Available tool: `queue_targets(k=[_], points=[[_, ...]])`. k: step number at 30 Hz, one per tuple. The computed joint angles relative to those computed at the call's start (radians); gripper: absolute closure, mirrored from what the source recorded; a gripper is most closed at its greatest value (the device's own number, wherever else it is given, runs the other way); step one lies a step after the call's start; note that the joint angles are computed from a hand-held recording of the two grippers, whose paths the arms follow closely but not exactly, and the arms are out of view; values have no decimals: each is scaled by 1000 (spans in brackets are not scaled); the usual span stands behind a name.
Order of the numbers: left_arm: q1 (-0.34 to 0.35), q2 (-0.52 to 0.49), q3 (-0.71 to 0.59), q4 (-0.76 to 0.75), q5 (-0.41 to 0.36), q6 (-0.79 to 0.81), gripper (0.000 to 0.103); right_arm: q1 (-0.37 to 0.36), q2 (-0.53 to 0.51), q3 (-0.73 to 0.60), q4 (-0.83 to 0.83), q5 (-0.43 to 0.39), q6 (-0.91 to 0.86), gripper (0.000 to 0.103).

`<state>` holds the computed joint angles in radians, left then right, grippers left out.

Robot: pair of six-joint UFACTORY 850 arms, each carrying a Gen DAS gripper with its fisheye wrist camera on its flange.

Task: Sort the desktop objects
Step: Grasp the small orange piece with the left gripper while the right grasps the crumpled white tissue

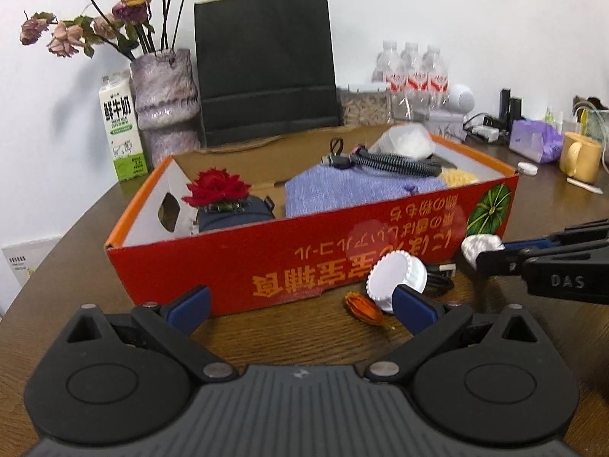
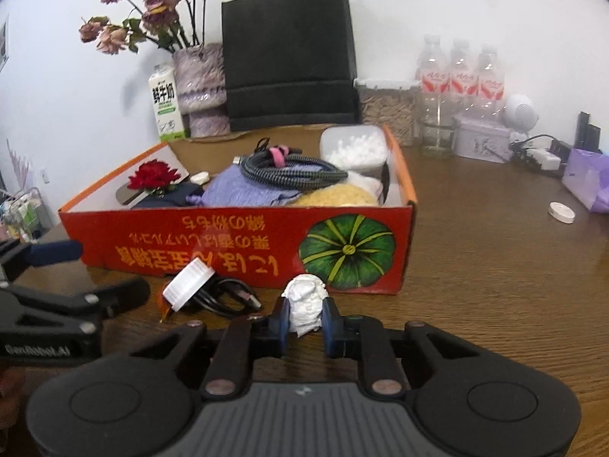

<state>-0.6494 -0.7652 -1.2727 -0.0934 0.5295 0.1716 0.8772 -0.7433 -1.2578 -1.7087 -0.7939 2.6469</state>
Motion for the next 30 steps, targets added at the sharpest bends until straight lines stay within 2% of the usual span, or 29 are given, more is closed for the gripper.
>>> queue_targets(k=[3, 9, 14, 17, 19, 21, 22, 26, 30], points=[[-6, -7, -15, -55, -22, 40, 0, 3, -2, -3, 13, -7, -10, 86], [-14, -15, -35, -69, -49, 33, 4, 6, -8, -14, 29, -7, -33, 86], [-26, -26, -56, -117, -79, 63, 22, 11, -7, -13, 27, -20, -29, 86], [-26, -33, -70, -122, -105, 47, 26, 12, -5, -10, 24, -24, -24, 86], [-28, -37, -80, -133, -119, 46, 36, 13, -3, -8, 21, -26, -23, 86], [-28, -43, -93, -120, -152, 28, 54, 14, -3, -8, 17, -26, -23, 86], [-27, -42, -92, -87, -153, -5, 56, 15, -3, -7, 15, -26, -24, 86], [-24, -35, -83, 16, -159, -88, 87, 19, -3, -7, 14, -32, -26, 86], [-24, -30, -79, 58, -165, -117, 89, 20, -3, -7, 16, -35, -30, 86]])
